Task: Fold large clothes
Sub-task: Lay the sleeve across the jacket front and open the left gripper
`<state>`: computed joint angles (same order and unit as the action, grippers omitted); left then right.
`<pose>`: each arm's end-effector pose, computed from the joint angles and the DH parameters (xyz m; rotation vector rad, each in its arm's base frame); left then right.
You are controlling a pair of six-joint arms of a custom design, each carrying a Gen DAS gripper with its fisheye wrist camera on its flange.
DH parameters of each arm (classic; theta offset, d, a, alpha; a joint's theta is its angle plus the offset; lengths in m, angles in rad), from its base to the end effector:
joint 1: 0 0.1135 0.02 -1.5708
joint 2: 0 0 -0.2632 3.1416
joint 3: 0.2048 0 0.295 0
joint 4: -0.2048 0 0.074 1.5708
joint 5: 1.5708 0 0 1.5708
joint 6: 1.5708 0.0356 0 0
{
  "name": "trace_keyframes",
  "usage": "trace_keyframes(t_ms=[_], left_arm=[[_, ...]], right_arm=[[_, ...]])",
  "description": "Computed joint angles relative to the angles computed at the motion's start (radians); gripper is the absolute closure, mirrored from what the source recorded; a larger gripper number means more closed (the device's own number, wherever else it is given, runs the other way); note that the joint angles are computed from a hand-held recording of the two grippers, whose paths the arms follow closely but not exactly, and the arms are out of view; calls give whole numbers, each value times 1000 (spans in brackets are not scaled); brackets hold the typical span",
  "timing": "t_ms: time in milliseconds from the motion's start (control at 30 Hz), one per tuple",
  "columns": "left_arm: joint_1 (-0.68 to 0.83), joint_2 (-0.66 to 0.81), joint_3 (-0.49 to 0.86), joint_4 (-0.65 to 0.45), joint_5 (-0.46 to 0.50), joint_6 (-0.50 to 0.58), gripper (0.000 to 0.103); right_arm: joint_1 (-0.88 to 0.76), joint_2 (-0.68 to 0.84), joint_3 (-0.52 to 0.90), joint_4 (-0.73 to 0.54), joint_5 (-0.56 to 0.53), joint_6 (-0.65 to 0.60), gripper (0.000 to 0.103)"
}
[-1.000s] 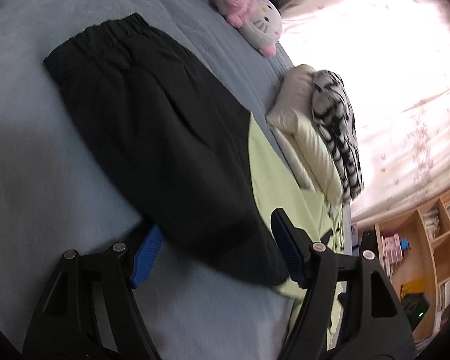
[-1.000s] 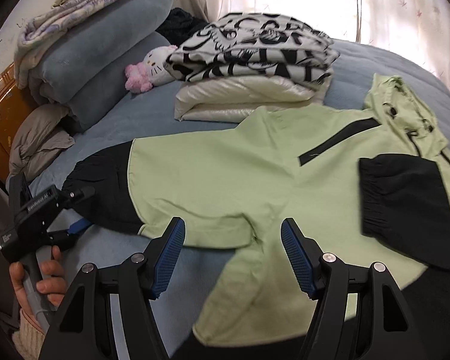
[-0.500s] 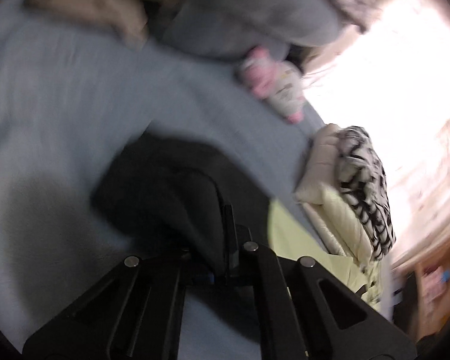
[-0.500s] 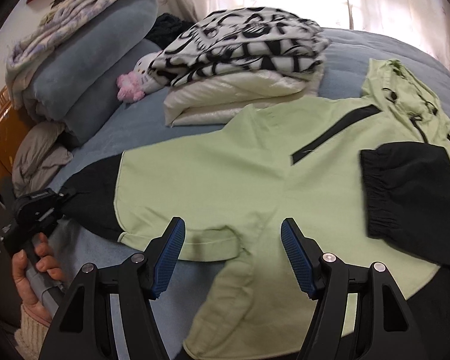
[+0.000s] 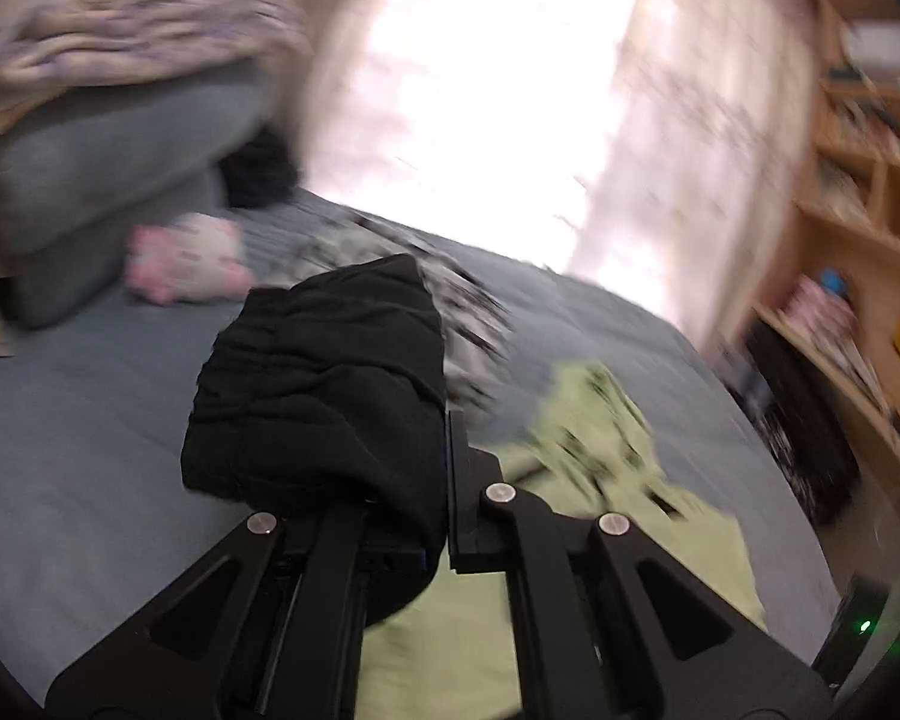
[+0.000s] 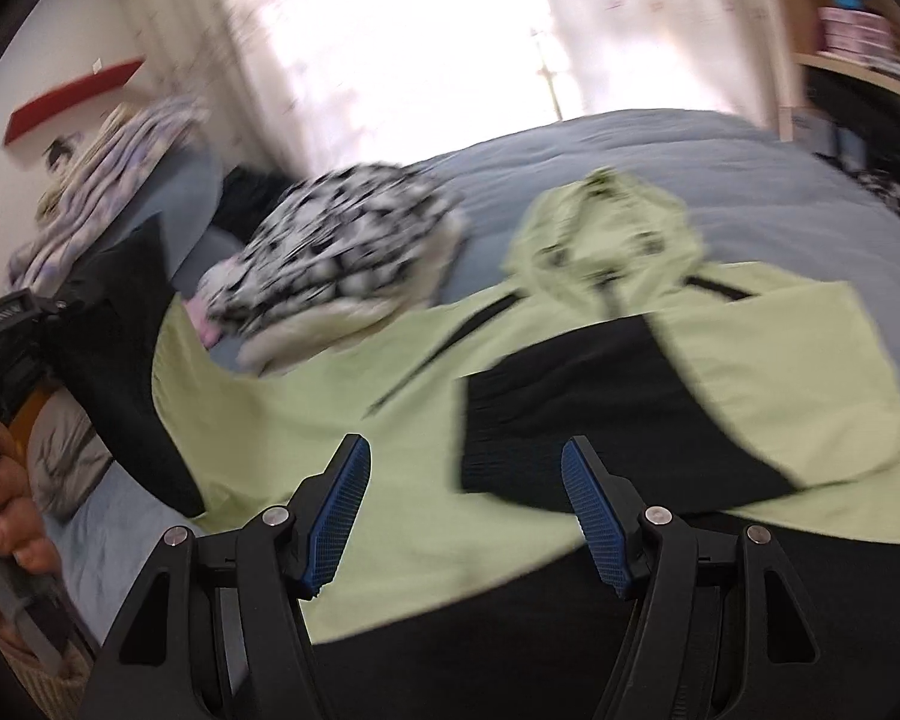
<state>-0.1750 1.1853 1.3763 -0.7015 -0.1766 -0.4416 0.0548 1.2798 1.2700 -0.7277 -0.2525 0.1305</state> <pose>0.2851 -0.0441 0.4178 -0.3826 2.0428 -0.1941 0.3132 0.0261 0.3499 -0.0422 2.3099 0.3860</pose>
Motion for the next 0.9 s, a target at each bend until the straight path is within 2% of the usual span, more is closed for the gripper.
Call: trace_keyframes(t_ms=[100,233,300,333,400,500,733,867,900], left_arm=[[-172,182,62,-1,-32,-41,102],[-305,412,123,-17,36,-48,97],[-350,498,145,-46,71,-65,83],[-366,515,138,-52,83,-73,79],[-399,495,80,-28,88,-92,61],[-414,433,16,10,152,-106,39],[-410,186,-119,-2,201,-189,36],[-393,20,-229,0,260,-251,23],[-391,-1,-251,3,267,-253,23]], right_arm=[[-181,-25,-16,-49,-76,-65,35],[-408,-10,-22,-117,-175,-184,35],[-488,6,-19,-141,-222,-232,35],[-529,18,-15,-153,-248,-257,35],[-583,30,-13,-169,-289,-297,35],[-627,53,-3,-187,-341,-340,35],[-545,24,-15,-197,-355,-336,35],[-492,14,-18,-230,-350,-348,35],[-483,16,-10,-250,-357,-357,35]])
